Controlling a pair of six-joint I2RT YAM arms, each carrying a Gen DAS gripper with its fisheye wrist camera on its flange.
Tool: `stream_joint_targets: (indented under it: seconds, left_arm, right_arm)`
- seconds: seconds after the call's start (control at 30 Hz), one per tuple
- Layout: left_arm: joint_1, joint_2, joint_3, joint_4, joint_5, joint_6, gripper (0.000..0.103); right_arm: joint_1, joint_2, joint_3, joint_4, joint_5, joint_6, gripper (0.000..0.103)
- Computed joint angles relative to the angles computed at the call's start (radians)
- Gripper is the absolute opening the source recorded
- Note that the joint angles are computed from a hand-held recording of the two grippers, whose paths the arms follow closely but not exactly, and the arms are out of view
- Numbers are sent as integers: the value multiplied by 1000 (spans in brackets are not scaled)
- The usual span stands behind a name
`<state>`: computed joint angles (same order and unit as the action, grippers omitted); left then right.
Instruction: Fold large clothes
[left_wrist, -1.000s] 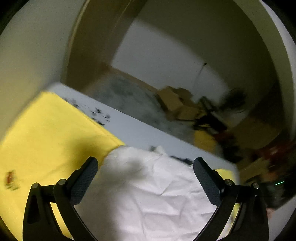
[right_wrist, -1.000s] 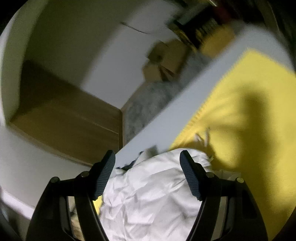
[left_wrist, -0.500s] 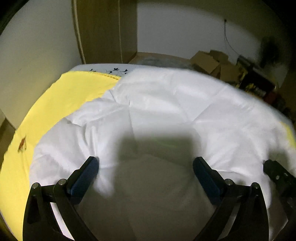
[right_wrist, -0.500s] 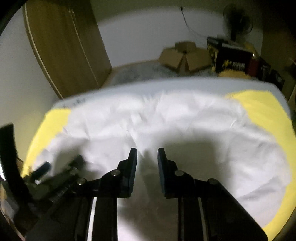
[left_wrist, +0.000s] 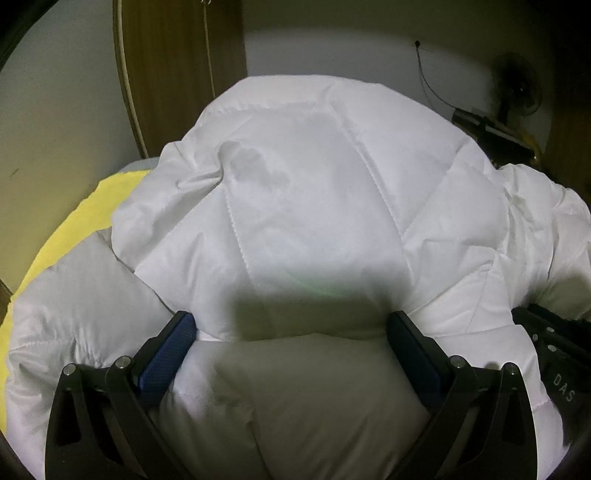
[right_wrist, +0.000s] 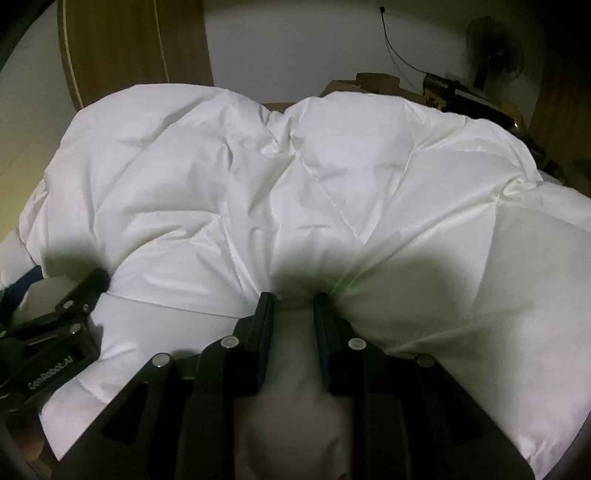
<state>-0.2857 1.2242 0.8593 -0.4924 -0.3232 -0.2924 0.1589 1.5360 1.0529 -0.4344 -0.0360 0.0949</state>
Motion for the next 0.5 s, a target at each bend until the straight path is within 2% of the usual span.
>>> stream_joint_targets:
  seconds: [0.17,0.23,0.27,0.33,0.4,0.43,0.47,0.5]
  left_arm:
    - [31,3,16,-9,54,10,103]
    - [58,4,53,-65,111,38,103]
    - [86,6,84,-104,155,64,103]
    - [170,-44,142,-179,268,90,103]
    - [242,-78,226,-237,291,124,103]
    - [274,-77,268,-261,301,136,103]
    - [327,-63,323,-287,326,147,103]
    - [358,-47,356,-303,333,147,103]
  right_arm:
    - [-21,31,-3,53,-29,2,23]
    - [-13,11,-24,61,-25,7,23]
    - [-7,12,-3,22,-18,-10,24]
    - [0,-6,71,-139,-7,-28,26]
    - [-55,-87,103,-195,-74,-19,36]
    - [-76,-142,114,-198,-63,-28,45]
    - [-93,-175,120,-183,-26,-42,60]
    - [-109,-196,132,-160,54,-59,71]
